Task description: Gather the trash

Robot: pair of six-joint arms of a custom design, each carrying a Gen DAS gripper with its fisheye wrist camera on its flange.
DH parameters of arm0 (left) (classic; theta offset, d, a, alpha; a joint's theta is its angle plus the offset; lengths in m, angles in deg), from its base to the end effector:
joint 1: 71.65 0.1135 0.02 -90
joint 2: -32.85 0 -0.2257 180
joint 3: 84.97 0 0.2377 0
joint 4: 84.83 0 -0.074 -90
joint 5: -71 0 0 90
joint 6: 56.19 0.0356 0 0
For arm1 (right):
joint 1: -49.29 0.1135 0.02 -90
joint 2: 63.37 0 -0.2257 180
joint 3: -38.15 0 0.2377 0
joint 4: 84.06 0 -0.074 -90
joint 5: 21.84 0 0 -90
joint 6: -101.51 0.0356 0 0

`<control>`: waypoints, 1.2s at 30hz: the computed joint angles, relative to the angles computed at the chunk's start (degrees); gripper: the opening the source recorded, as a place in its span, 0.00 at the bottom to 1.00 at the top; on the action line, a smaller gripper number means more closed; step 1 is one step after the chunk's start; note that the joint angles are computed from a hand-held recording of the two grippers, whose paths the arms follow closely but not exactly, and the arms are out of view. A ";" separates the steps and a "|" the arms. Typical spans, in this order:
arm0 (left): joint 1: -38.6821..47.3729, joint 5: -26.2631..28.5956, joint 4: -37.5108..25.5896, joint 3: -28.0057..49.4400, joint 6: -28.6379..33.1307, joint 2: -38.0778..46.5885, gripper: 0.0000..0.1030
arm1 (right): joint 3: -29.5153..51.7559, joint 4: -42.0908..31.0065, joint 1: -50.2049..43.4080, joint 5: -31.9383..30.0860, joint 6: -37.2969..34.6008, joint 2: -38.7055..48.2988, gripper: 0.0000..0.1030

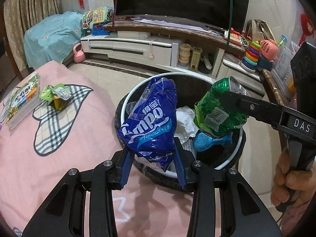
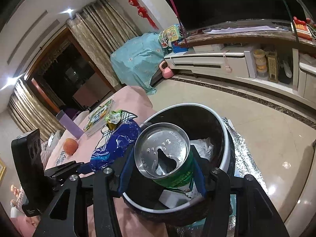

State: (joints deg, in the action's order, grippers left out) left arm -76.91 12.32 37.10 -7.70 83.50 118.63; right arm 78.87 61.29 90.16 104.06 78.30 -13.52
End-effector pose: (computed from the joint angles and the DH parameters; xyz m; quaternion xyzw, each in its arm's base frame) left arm 0.2771 -0.0441 0.2076 0.4836 0.8112 -0.1708 0.2808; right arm 0.1524 0.1042 0.1771 0.3141 0.8256 0.1341 0.4492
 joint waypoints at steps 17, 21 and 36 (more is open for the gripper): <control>0.98 0.30 -0.23 1.05 -0.80 -0.10 0.76 | -0.73 0.09 -3.49 -2.86 1.01 -2.42 0.63; 3.78 1.95 -2.24 2.35 0.65 0.52 0.76 | 0.55 -2.00 -1.04 -0.06 2.56 -2.85 0.65; 29.99 17.52 -15.47 6.76 16.18 6.56 0.90 | 17.53 -15.83 23.33 21.37 31.37 20.30 1.00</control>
